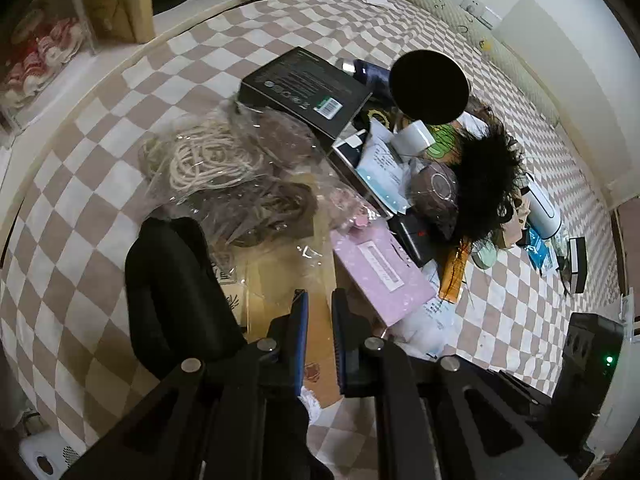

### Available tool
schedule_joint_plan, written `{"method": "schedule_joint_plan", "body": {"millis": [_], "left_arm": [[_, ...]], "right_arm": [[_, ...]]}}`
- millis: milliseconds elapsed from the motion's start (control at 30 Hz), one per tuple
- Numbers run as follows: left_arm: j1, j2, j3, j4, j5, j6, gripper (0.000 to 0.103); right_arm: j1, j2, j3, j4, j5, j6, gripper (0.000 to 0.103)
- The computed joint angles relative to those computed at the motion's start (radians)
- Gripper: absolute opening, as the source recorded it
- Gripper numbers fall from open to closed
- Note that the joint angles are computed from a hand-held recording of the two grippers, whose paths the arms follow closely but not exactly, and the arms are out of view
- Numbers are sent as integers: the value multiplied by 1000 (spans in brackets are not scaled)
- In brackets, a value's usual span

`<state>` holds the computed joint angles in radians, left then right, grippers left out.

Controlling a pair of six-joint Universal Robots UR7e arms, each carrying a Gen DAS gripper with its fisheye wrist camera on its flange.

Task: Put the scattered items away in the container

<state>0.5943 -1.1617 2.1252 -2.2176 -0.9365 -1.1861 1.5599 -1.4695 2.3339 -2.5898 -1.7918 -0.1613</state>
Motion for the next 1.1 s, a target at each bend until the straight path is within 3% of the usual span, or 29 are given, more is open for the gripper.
{"method": "schedule_joint_plan", "body": {"millis": [100, 300, 700, 900, 1100], "left_arm": [[1, -17, 23, -53, -14, 22, 4], [-4, -9, 23, -92, -40, 62, 3], [-37, 17, 23, -273, -129, 149, 3], [-58, 113, -42, -264, -207, 209, 3], [-100, 263, -135, -309, -378, 339, 3]], "right_arm": [[15, 5, 5, -36, -11, -5, 73], [16, -8, -5, -47, 46, 14, 73], [-94, -96, -43, 13, 187, 124, 73], [-166, -200, -59, 46, 145, 131, 73], [-240, -300, -73, 110, 77, 94, 73]]}}
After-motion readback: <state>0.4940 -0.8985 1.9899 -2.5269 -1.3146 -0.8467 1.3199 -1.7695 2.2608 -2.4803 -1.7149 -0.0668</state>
